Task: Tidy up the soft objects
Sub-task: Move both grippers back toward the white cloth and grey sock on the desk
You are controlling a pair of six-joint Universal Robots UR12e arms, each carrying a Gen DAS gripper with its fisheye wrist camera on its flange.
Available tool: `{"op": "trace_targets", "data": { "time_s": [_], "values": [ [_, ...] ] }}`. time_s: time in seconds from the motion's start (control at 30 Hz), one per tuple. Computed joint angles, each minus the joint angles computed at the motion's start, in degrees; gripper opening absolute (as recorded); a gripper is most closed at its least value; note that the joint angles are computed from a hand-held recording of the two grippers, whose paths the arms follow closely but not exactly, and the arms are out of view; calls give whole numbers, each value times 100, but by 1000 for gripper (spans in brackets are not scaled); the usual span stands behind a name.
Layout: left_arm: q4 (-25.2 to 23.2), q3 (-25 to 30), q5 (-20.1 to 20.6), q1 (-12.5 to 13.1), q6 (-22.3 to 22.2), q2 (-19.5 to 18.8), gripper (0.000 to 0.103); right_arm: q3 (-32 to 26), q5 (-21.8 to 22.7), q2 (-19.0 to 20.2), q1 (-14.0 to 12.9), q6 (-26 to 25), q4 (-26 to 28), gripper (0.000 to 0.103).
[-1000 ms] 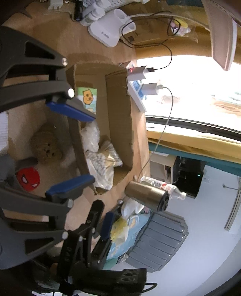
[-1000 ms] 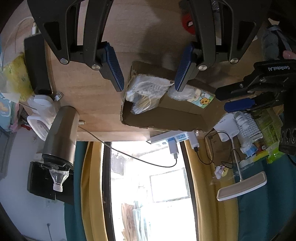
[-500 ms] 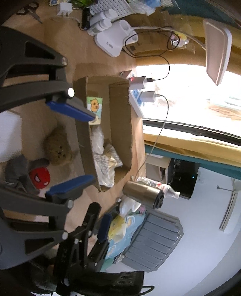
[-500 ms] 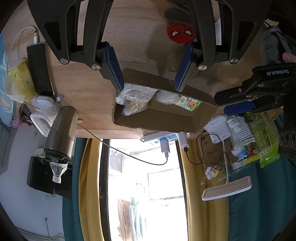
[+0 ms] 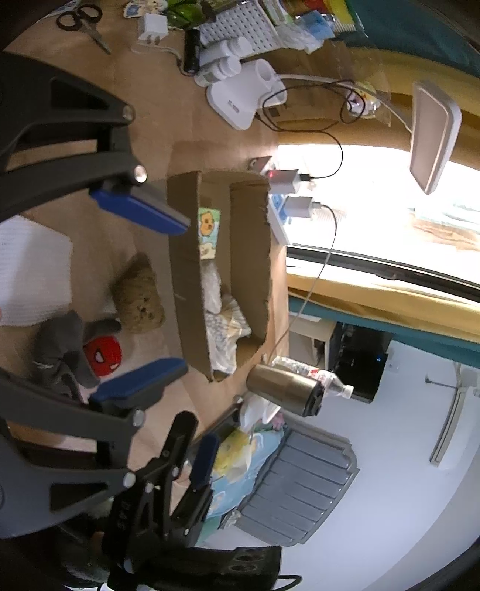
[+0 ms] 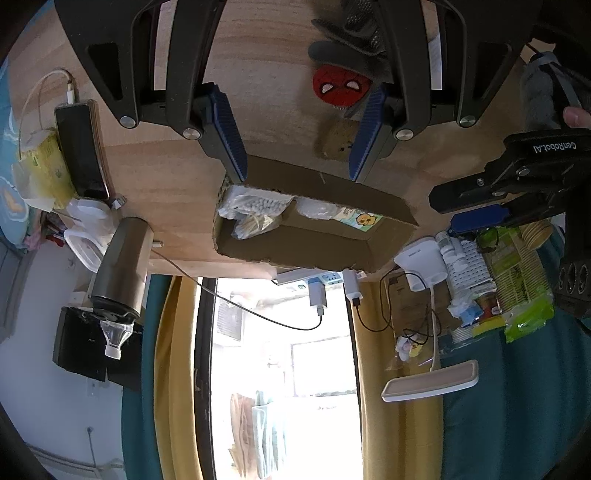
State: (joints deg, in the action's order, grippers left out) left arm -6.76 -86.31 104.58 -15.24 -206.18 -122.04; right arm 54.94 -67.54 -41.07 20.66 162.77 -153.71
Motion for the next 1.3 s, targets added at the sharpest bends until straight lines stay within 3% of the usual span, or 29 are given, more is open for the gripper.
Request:
{"op": "trace_targets", "data": {
  "time_s": [0.23, 0.4, 1.3],
  "values": [
    [85, -185, 42, -47, -97, 80, 72, 330, -50, -158, 9, -5, -154, 68],
    [230, -340, 38, -69, -173, 142, 81, 533, -94, -258, 18, -7, -248, 68],
    [459, -1018, 203, -154, -503, 397, 82, 1342, -132, -565, 104, -67, -523, 68]
  ]
}}
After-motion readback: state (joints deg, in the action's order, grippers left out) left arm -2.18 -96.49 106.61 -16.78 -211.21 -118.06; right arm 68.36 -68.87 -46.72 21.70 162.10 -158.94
